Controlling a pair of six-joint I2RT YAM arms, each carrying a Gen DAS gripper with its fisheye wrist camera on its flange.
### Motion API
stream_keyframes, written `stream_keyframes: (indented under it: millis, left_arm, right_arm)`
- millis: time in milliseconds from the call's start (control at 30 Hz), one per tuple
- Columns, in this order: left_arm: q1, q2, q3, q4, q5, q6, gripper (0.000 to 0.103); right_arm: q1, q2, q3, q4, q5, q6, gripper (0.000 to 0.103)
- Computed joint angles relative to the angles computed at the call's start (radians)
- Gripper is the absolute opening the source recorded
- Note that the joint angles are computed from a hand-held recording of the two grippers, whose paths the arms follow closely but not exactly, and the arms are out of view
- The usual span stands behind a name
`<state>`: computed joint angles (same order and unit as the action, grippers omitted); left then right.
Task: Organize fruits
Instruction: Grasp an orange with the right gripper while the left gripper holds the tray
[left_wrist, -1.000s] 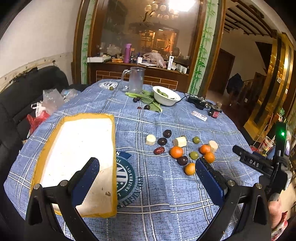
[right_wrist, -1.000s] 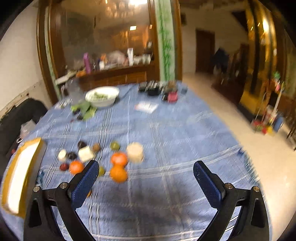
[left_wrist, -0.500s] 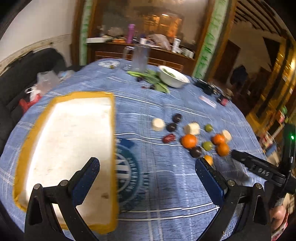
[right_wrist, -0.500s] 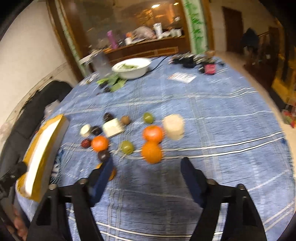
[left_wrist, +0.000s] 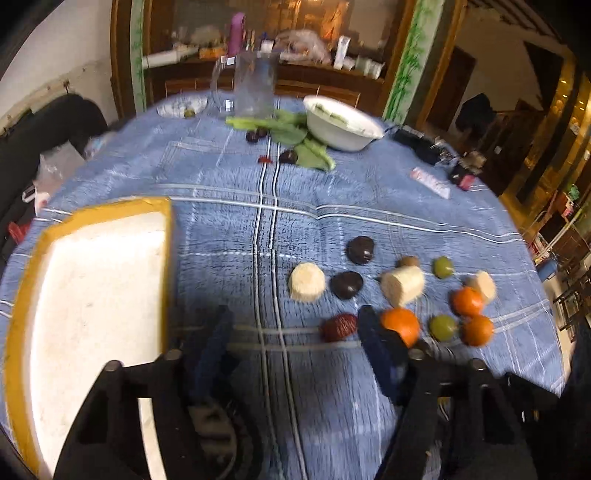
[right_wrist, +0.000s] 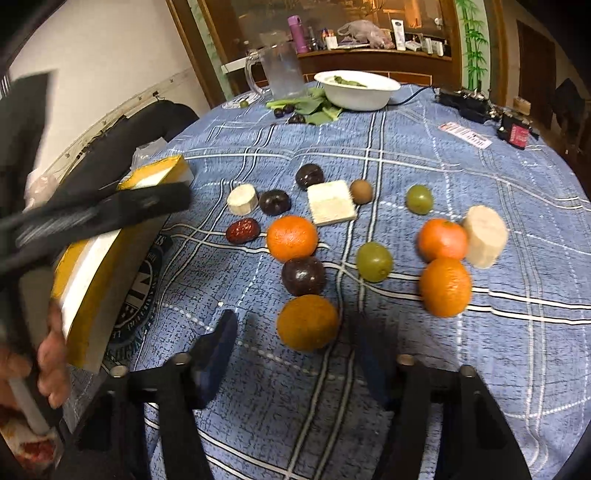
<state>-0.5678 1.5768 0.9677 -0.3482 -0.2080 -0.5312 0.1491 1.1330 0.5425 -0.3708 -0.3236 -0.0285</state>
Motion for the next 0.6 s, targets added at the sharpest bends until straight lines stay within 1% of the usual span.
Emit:
stream_keyframes:
  millis: [33,100,133,333,367,400,433,467,500,533,600]
  left_arm:
    - [0.013,0.046,0.031,-0.003,0.005,0.0,0.063]
    - [0.034,0.121,0.086,-0.023,0.011,0.005,0.055]
    - [0.038,0.147,0.107,-0.034,0.013,0.004,0.054]
    - [0.018,0.256,0.206,-0.063,-0.013,0.049,0.054]
    - [0.009,0.28,0.224,-0.076,-0.033,0.052,0.054]
    - [0.004,0.292,0.237,-0.085,-0.056,0.053,0.05]
    - [0.0,0.297,0.236,-0.082,-0.067,0.059,0.047]
    - [-0.001,0.288,0.222,-0.064,-0.063,0.068,0.032]
    - [-0.002,0.279,0.214,-0.057,-0.055,0.076,0.027]
    - [-0.01,0.269,0.21,-0.067,-0.063,0.07,0.027]
    - [-0.021,0.232,0.178,-0.055,-0.066,0.054,0.027]
  right_arm:
    - [0.001,0.011,0.004,0.002,0.001,0.001,0.053]
    - [-0.002,0.024,0.001,0.01,-0.006,0.003,0.049]
    - [-0.01,0.023,-0.001,0.01,-0.011,-0.001,0.047]
    - [-0.021,0.016,-0.011,0.025,-0.028,-0.005,0.047]
    - [-0.021,0.015,-0.014,0.03,-0.027,-0.005,0.047]
    - [-0.018,0.016,-0.015,0.034,-0.024,-0.004,0.047]
    - [-0.014,0.011,-0.018,0.035,-0.02,-0.002,0.047]
    - [-0.012,0.009,-0.021,0.038,-0.016,0.001,0.047]
    - [-0.005,0.006,-0.023,0.043,-0.001,0.007,0.042]
    - [-0.001,0.002,-0.027,0.046,0.015,0.011,0.035]
    - [-0.018,0.001,-0.028,0.042,-0.009,0.009,0.035]
